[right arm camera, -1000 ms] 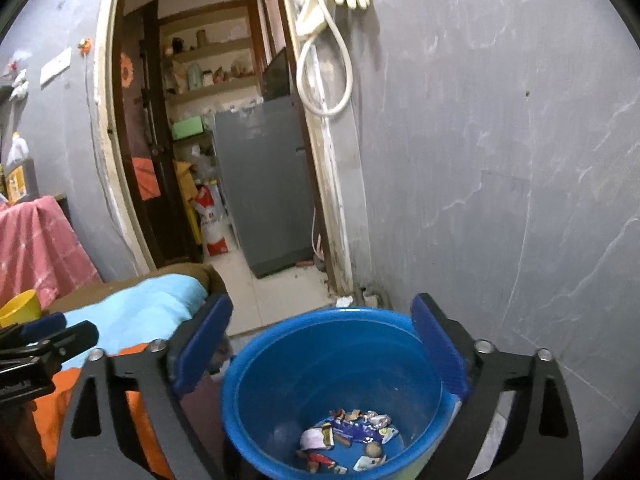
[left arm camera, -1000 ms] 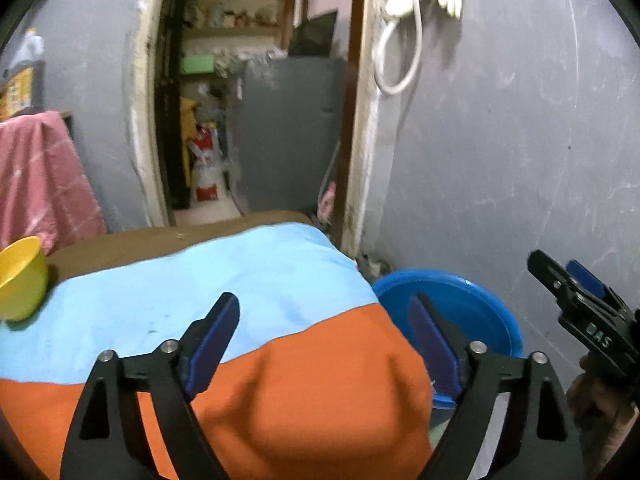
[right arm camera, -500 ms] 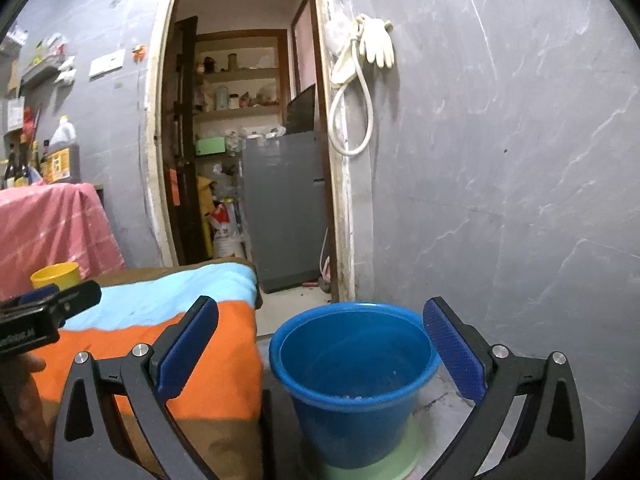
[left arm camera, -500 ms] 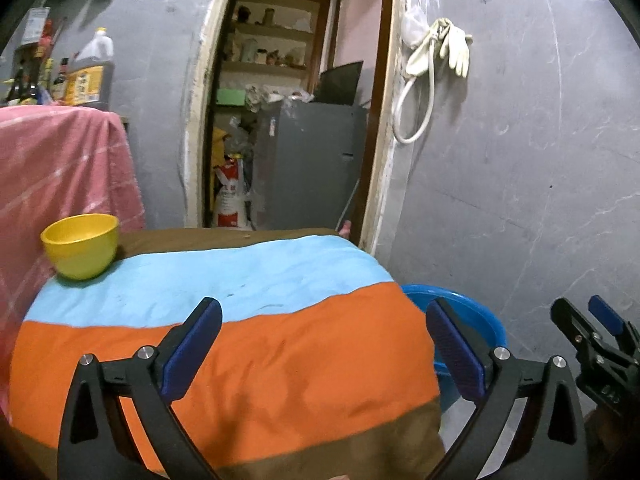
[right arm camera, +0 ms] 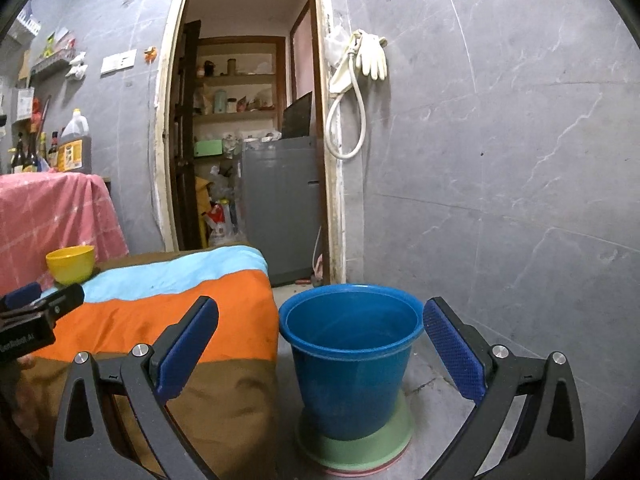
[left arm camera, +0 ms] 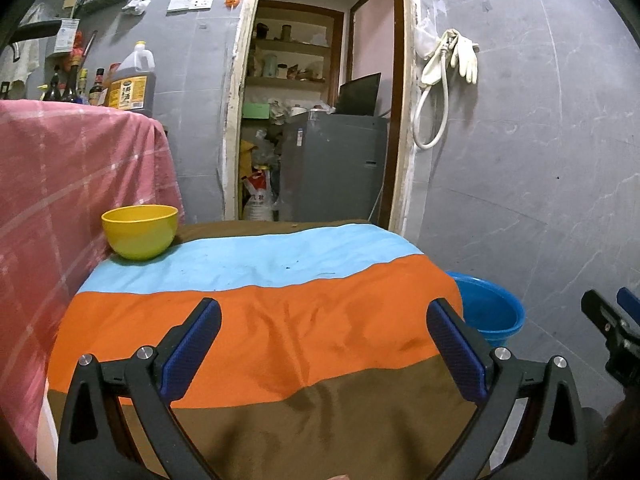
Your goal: Collect trash
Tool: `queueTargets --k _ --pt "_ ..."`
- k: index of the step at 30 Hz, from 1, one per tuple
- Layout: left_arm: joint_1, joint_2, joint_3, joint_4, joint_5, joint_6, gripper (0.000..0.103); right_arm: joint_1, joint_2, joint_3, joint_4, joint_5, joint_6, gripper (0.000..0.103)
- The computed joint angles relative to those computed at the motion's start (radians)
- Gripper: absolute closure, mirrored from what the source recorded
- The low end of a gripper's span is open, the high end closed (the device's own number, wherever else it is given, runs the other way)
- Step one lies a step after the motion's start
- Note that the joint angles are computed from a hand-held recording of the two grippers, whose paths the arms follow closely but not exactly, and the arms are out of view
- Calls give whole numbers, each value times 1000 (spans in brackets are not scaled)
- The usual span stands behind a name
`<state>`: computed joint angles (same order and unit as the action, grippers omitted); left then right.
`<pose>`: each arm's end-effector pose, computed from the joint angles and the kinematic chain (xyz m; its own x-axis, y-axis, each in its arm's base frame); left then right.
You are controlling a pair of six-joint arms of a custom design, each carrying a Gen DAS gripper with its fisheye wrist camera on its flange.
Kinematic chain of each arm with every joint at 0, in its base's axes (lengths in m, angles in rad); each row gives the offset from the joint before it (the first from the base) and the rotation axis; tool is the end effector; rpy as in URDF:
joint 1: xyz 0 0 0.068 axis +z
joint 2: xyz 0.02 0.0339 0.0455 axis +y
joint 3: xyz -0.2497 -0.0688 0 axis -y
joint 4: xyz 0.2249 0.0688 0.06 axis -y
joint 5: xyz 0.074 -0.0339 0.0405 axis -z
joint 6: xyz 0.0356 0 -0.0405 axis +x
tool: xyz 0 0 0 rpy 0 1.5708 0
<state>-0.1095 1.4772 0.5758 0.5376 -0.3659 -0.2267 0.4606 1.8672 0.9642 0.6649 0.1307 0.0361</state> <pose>0.2832 -0.0183 0.1848 -0.2929 -0.1790 -0.9393 -0.3039 0.9488 -0.0860 0.3474 0.1672 0.1871 -0.2230 -0.0707 -0.9723 -0.3194 0.9476 0.0044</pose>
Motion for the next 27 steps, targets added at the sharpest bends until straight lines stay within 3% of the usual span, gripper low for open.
queueTargets --k 27 --pt "3 -27 -47 30 -16 3 2 22 -21 -59 20 4 -4 0"
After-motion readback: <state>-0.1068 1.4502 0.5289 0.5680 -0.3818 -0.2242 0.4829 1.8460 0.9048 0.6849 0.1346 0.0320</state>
